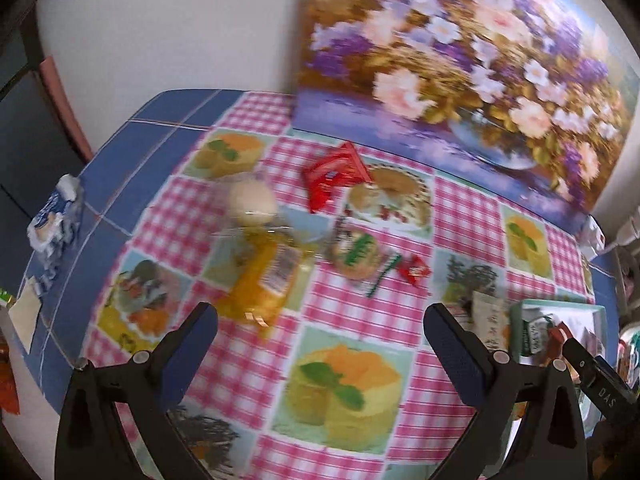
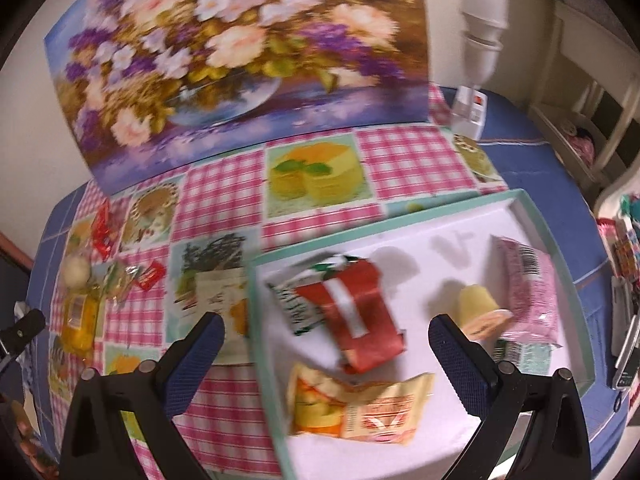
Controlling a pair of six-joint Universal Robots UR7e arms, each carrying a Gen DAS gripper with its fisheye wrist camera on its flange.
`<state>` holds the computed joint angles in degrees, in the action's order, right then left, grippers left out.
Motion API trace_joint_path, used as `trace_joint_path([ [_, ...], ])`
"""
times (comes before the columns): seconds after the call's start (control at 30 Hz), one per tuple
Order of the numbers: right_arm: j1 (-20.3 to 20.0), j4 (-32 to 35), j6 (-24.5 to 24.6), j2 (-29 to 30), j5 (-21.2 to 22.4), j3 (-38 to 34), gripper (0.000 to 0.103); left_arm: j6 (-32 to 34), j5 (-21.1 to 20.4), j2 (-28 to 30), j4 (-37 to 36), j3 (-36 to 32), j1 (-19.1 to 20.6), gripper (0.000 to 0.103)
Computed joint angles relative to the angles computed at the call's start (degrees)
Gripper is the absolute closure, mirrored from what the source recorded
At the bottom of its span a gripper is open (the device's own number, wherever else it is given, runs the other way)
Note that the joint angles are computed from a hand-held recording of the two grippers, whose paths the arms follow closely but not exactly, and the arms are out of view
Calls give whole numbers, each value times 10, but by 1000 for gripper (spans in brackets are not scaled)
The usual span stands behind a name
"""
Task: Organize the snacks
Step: 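Move both tools back over the yellow bun bag and white printed pack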
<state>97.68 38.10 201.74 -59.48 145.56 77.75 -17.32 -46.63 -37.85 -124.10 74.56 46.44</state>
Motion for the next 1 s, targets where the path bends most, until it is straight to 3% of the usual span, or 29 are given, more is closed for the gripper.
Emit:
trace_joint_path([
  [0.37,21,23,-16,69,-17,-66,0,-18,25,-25,4,5,20,1],
  [0.83,9,12,-52,103,-102,-99,0,-38,18,-24,17,-6,38,1],
  [1.0,-5,16,-42,102,-126,-98,0,-39,7,-9,37,-23,44,1],
])
